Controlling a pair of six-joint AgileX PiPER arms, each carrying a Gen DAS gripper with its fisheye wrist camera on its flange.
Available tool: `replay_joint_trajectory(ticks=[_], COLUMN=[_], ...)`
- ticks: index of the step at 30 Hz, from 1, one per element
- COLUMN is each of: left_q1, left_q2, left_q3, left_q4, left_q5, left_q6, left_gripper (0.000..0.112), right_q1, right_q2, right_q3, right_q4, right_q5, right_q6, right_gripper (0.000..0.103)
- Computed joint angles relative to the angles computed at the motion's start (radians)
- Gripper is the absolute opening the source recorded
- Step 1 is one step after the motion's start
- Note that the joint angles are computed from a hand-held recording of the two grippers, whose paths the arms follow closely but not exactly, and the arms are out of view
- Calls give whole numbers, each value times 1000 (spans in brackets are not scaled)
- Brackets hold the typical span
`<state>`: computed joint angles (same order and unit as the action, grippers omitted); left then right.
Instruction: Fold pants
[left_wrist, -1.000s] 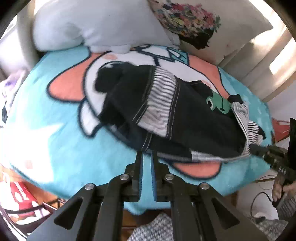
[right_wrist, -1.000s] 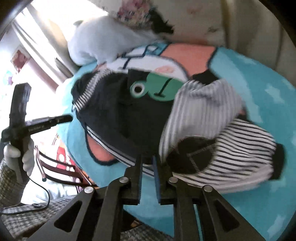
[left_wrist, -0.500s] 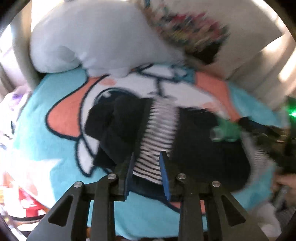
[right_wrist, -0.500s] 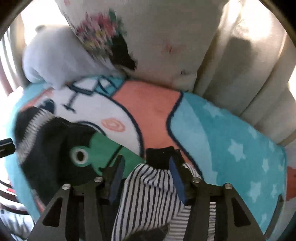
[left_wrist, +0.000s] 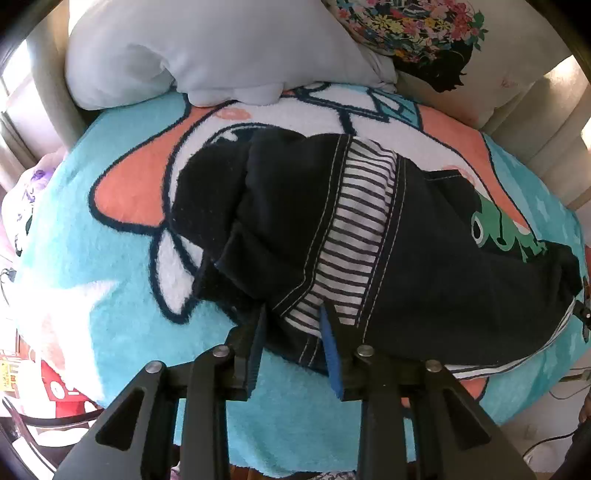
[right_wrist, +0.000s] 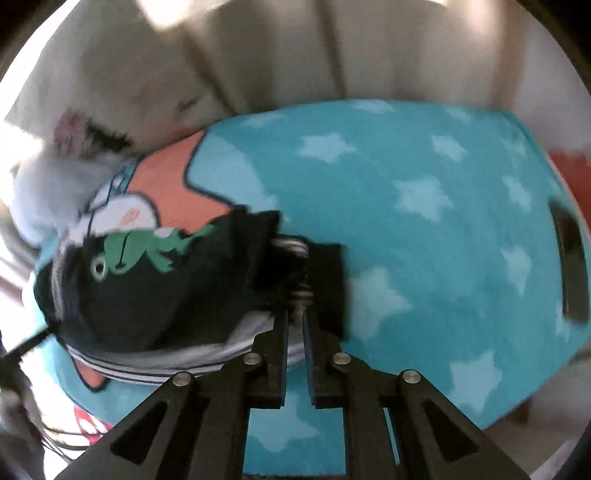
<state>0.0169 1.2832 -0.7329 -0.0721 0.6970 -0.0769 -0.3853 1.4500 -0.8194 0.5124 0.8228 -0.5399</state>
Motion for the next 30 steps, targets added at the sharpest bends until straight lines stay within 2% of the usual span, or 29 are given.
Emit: replay_joint_trajectory(ticks=[1,2,3,4,6,11,13,14,17,23,30], left_q1=[-1,0,2,12,60,170,188,188,208,224,120], left_q2=[-1,3,-1,-9,-45,-165,-176,-174,-161,-163,-142], left_q3=[0,-2,-2,-4,-12,-7,-5,-4,0,-10,-25], left_q4=[-3,-6,-10,-31,-124,-247,-251,-239,-231,-239,-202], left_q5=[0,-2,0,10,45,112,115,109,102,88,54], left_q6=[1,6,6,19,84,198,210,202,188,172,98], left_gripper=[31,31,31,31,31,31,31,31,31,31,31], right_q1=[-47,-90,-129,-156,-189,-153,-103,-56,43,-20,-160], right_q2=[-8,-5,2,17,64,184,198,197,213,195,225], right_q3=[5,11,15,15,15,-9,-14,-19,-66,-131,-115], right_q4=[47,125,192,246,346,480,499,481,347,318,305], right_q5=[10,24,46,69,106,123,87,45,4,28,54], right_q6=[-31,-91,-140,-172,-239,-270,-261,-243,-123,-117,-170], right_gripper=[17,35,61,70,73,73,73,72,15,13,12])
